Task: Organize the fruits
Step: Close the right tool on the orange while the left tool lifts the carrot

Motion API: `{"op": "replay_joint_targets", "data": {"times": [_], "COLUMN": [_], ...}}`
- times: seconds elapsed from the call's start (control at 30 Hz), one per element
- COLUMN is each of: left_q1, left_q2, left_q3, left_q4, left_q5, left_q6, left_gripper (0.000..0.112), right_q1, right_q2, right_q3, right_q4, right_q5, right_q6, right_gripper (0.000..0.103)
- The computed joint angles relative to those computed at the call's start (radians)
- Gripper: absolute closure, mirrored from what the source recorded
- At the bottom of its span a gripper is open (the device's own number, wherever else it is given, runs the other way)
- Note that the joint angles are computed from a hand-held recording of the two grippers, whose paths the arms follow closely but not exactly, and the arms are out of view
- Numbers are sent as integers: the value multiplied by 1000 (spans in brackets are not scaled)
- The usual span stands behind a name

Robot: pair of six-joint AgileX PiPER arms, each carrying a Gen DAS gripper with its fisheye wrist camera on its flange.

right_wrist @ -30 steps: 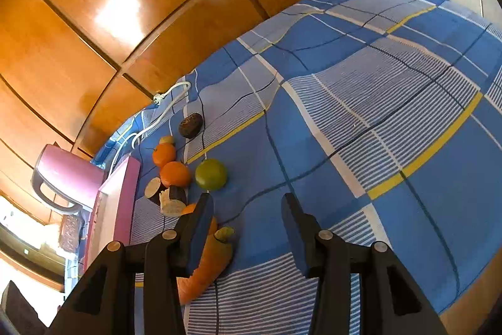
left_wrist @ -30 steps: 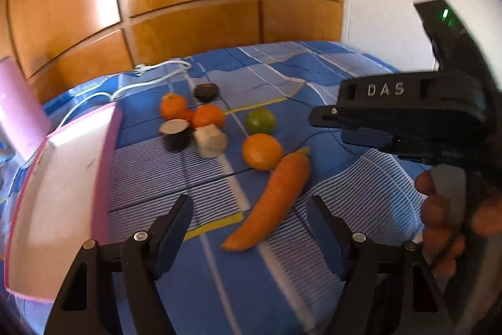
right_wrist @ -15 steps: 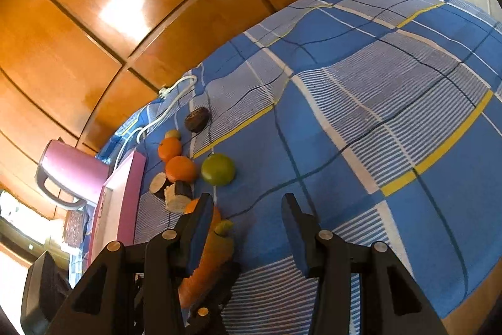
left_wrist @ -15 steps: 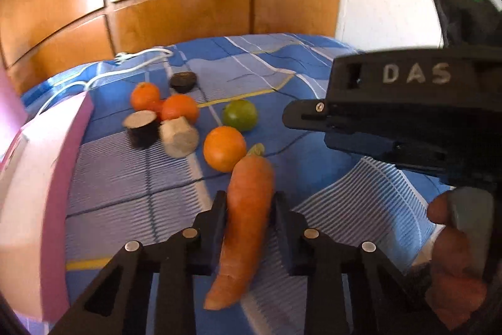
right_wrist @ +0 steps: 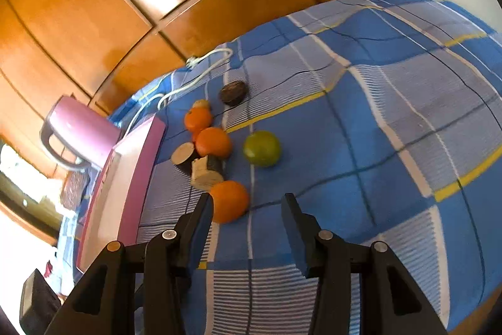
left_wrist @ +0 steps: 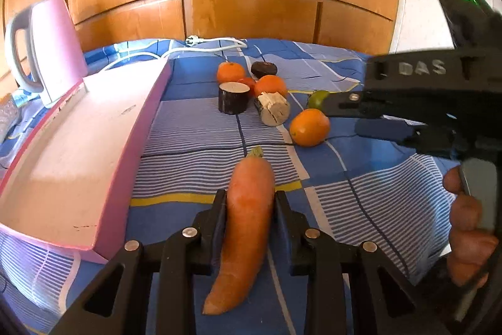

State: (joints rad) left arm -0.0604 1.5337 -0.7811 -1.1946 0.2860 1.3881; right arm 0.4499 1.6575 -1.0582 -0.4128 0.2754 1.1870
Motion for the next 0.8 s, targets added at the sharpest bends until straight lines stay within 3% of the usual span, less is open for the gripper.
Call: {"op": "replay_joint_targets", "data": {"times": [0.2, 0.3, 0.5, 0.63, 0.8], "left_q1": [10, -1, -7, 0, -16], "left_q2": [21, 23, 23, 23, 15], "left_q3": [2, 8, 23, 21, 26], "left_q4": [-142, -206, -327, -306, -297], "left_q5": [11, -9, -22, -2, -28], "left_q6": [124, 185, 289, 262, 265], "left_gripper": [80, 80, 80, 73, 73], "right_q1": [5, 25, 37, 37, 21], "right_q2": [125, 155, 154, 151, 142], "right_q3": [-152, -184, -150, -149, -137], "right_q4": [145, 84, -13, -22, 32], "right_q5": [100, 140, 98, 95, 67], "right_q6": [-244, -213, -136, -127, -156], "right_gripper": [57, 58, 55, 55, 55]}}
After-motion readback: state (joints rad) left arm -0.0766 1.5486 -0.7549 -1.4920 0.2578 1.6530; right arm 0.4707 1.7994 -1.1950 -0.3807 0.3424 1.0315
